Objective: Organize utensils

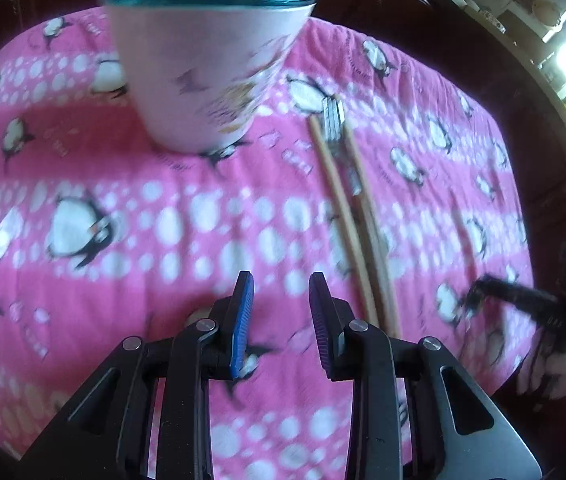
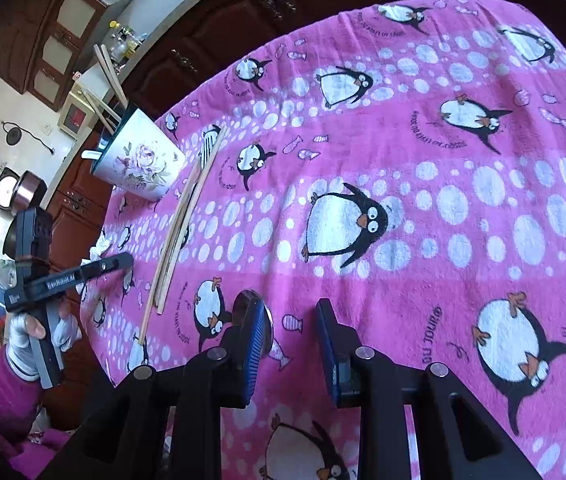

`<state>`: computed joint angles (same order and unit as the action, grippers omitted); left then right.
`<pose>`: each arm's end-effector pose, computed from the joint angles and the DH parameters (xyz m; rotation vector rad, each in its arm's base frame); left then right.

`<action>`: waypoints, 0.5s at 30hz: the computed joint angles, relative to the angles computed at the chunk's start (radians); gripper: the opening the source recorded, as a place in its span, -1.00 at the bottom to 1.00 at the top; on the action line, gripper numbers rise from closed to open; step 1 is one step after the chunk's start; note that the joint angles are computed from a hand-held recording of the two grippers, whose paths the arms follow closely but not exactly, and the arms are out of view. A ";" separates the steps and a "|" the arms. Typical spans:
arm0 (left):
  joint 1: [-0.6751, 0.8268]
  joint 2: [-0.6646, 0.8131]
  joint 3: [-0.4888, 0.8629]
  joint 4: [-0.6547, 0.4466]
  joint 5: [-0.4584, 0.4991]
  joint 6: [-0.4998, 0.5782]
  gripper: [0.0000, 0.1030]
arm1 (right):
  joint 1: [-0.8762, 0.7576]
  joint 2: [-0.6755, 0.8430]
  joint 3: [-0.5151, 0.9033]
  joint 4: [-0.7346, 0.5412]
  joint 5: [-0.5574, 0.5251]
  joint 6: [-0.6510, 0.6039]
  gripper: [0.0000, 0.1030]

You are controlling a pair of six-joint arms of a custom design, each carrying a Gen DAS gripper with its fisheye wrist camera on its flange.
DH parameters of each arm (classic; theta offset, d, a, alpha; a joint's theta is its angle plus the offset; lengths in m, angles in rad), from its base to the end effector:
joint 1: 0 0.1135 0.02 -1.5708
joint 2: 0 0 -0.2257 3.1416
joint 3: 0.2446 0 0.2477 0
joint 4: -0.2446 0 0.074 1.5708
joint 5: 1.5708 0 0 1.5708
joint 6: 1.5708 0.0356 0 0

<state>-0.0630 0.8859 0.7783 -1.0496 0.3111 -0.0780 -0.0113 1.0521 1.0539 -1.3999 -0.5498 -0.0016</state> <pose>0.1649 -0.0213 0.2233 0.0690 2.7155 -0.4648 0.1665 0.0167 0.2671 -0.0559 2.8602 0.8050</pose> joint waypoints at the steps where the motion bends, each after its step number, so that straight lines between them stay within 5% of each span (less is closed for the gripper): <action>1: -0.037 0.028 0.013 0.033 -0.013 -0.042 -0.46 | 0.008 0.004 0.000 0.007 0.000 0.005 -0.52; 8: -0.249 0.295 0.127 0.242 -0.203 -0.251 -0.47 | 0.020 0.022 0.011 0.019 0.001 0.014 -0.50; 13: -0.316 0.427 0.185 0.293 -0.313 -0.253 -0.53 | 0.011 0.022 0.009 0.017 -0.011 0.003 -0.46; 15: -0.314 0.432 0.195 0.283 -0.307 -0.234 -0.75 | 0.008 0.023 0.007 0.019 -0.014 -0.003 -0.45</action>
<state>-0.3767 1.3184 0.9735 -0.7662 0.0036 -0.3120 -0.0029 1.0747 1.0605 -1.3813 -0.5641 -0.0046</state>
